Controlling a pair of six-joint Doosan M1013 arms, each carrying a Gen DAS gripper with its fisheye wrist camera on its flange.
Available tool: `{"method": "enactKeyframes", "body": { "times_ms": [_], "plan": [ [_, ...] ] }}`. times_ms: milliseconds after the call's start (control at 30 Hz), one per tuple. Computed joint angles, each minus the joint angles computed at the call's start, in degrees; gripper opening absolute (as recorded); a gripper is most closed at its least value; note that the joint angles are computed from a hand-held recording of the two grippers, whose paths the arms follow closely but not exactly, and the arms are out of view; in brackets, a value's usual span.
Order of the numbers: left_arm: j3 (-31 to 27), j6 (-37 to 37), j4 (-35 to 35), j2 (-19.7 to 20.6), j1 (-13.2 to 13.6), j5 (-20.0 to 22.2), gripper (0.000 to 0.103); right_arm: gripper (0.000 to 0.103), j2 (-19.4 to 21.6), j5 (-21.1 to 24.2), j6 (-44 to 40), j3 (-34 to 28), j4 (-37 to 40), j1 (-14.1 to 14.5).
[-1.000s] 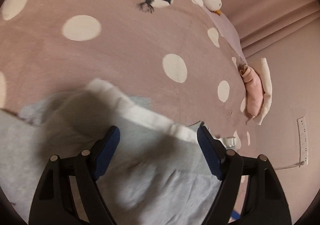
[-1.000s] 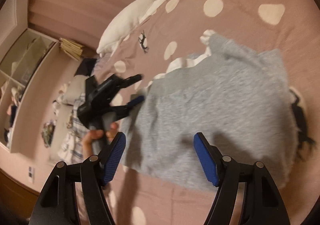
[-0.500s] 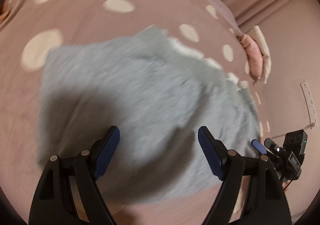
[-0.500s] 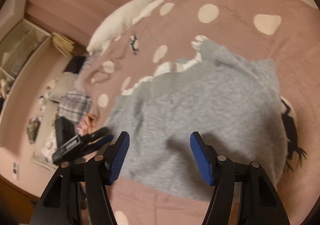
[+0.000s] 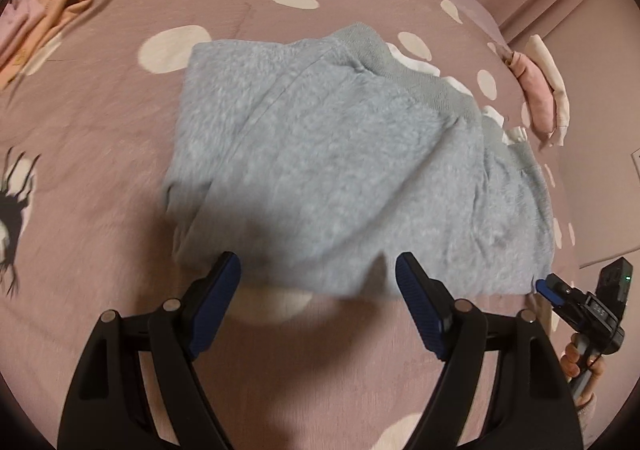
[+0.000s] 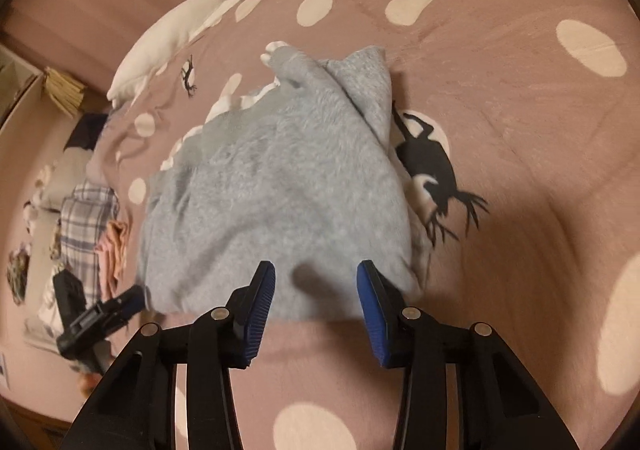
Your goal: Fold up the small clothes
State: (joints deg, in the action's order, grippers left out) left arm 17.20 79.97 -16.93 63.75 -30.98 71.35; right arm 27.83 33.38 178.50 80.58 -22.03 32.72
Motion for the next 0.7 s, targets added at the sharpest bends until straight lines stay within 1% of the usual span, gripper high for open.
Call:
{"method": "enactKeyframes", "body": {
  "times_ms": [67, 133, 200, 333, 467, 533, 600, 700],
  "plan": [
    [4.20, 0.48, 2.08, -2.40, -0.40, -2.14, 0.080, 0.048, 0.12, 1.56, -1.31, -0.77, 0.19, 0.57],
    [8.08, 1.47, 2.63, -4.56, -0.58, -4.38, 0.082, 0.056, 0.43, 4.11, -1.95, -1.92, -0.49, 1.23],
    [11.64, 2.59, 2.89, -6.64, -0.81, -6.47, 0.084, 0.056, 0.65, 6.04, -2.60, -2.86, -1.46, 2.00],
    [17.02, 4.63, 3.77, -9.92, -1.32, -10.48, 0.087, 0.057, 0.97, 6.89, -4.24, -4.13, -1.66, 2.96],
    [20.29, 6.28, 4.63, -12.05, -1.72, -13.30, 0.091, 0.061, 1.62, 7.16, -5.94, -5.78, -1.99, 3.57],
    [21.30, 6.69, 4.60, -12.71, -1.78, -14.39, 0.094, 0.067, 2.15, 7.61, -7.12, -6.97, -2.03, 3.79],
    [22.27, 6.96, 3.85, -13.23, -1.67, -15.61, 0.100, 0.072, 2.78, 8.56, -8.40, -8.38, -2.36, 4.03],
    [23.65, 6.53, 3.15, -13.96, -1.57, -17.54, 0.102, 0.075, 3.82, 9.65, -10.63, -10.53, -2.29, 4.26]
  ]
}}
